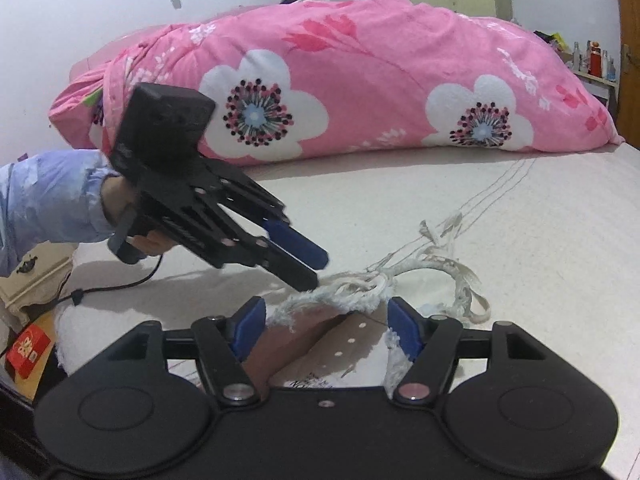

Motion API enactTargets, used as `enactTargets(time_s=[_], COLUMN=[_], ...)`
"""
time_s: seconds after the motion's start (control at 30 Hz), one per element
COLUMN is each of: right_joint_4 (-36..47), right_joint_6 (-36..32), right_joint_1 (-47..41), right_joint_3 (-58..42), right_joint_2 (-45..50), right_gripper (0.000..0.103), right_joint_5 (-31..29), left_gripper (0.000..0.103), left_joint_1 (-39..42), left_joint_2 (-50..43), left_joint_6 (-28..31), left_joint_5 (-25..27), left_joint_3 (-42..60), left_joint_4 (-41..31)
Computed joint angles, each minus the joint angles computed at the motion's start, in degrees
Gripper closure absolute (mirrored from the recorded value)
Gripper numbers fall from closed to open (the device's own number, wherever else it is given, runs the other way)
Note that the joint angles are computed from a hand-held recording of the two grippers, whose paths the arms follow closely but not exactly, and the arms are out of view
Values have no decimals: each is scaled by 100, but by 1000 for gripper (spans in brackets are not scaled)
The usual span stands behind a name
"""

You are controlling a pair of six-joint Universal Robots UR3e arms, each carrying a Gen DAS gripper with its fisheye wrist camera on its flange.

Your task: Lace up shoes with both hands

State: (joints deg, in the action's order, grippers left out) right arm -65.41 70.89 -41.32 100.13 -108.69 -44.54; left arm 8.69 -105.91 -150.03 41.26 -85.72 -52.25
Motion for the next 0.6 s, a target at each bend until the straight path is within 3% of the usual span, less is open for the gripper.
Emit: enactTargets(time_s=[0.13, 0.2, 0.37, 0.6], right_joint_4=[-14, -176, -356, -798], right_joint_6=[-252, -153, 138, 607], right_joint_1=[-18, 153, 542, 1038], right_joint_3=[61, 57, -110, -126], right_joint_2=[-249, -231, 41, 366], right_gripper=[36, 35, 33, 31], right_joint_5=[-167, -282, -487, -746], left_gripper=[83, 96, 99, 99], left_joint_1=[48, 77, -56, -236], left_joint_2=[-335, -465, -651, -824], left_joint_6=[-332, -519, -690, -573], left_joint_5=[-302, -413, -355, -80], left_joint_3=[213, 351, 607, 1224], left_joint_4=[22, -84, -46, -550])
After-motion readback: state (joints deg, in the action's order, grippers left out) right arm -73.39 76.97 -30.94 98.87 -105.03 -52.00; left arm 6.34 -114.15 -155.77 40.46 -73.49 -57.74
